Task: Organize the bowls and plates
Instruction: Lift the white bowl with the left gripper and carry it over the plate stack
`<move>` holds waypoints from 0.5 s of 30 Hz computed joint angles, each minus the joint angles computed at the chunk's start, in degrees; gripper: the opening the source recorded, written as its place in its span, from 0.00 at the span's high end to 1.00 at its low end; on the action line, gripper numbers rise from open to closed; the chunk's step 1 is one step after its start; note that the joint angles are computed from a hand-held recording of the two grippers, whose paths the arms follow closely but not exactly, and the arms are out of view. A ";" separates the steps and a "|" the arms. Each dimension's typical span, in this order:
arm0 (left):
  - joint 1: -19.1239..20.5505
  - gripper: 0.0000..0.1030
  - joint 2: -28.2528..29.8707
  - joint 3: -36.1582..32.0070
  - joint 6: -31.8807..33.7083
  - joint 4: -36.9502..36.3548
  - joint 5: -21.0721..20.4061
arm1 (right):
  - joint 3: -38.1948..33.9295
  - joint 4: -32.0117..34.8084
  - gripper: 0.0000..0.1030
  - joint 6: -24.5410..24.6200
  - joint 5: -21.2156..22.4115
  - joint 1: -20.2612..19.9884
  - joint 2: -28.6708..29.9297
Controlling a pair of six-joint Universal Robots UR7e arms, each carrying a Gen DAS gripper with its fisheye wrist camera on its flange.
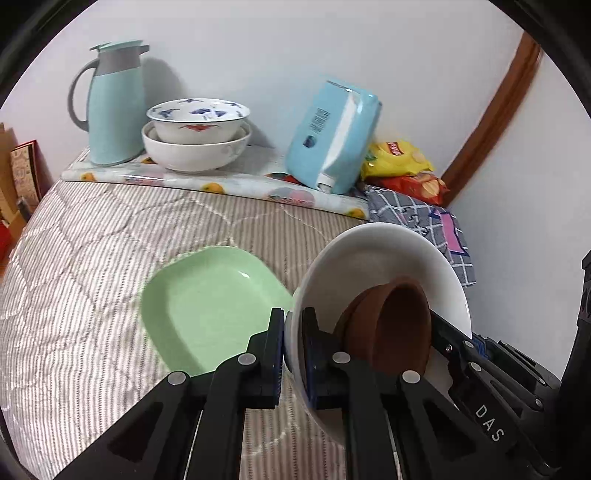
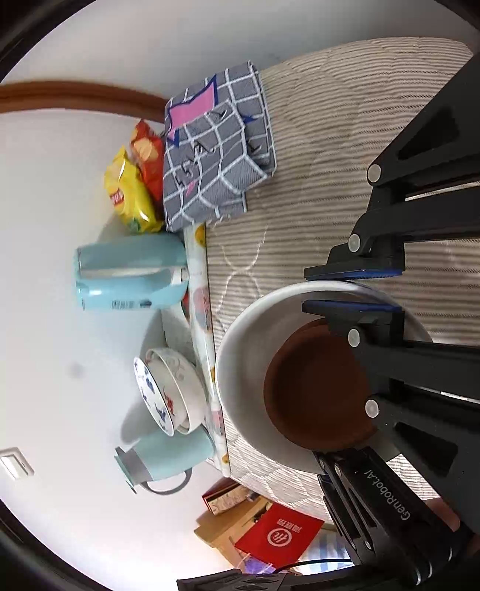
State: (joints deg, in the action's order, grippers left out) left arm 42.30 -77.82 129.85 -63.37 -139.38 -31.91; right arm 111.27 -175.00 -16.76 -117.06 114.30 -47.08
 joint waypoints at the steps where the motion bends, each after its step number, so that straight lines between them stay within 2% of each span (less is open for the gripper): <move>1: 0.09 0.90 -0.58 0.17 -0.43 0.78 0.10 | -0.34 0.40 0.90 0.20 0.23 0.16 0.35; 9: 0.92 0.90 -4.74 1.54 -3.04 5.09 1.06 | -2.66 1.78 0.90 0.51 1.71 1.48 3.22; 15: 2.24 0.90 -6.49 2.67 -1.71 3.18 0.97 | -4.64 2.96 0.90 0.79 1.22 2.44 5.36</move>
State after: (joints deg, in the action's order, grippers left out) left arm 44.55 -84.31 132.52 -65.08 -136.20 -30.94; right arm 106.63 -172.03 -15.98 -115.84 116.74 -41.72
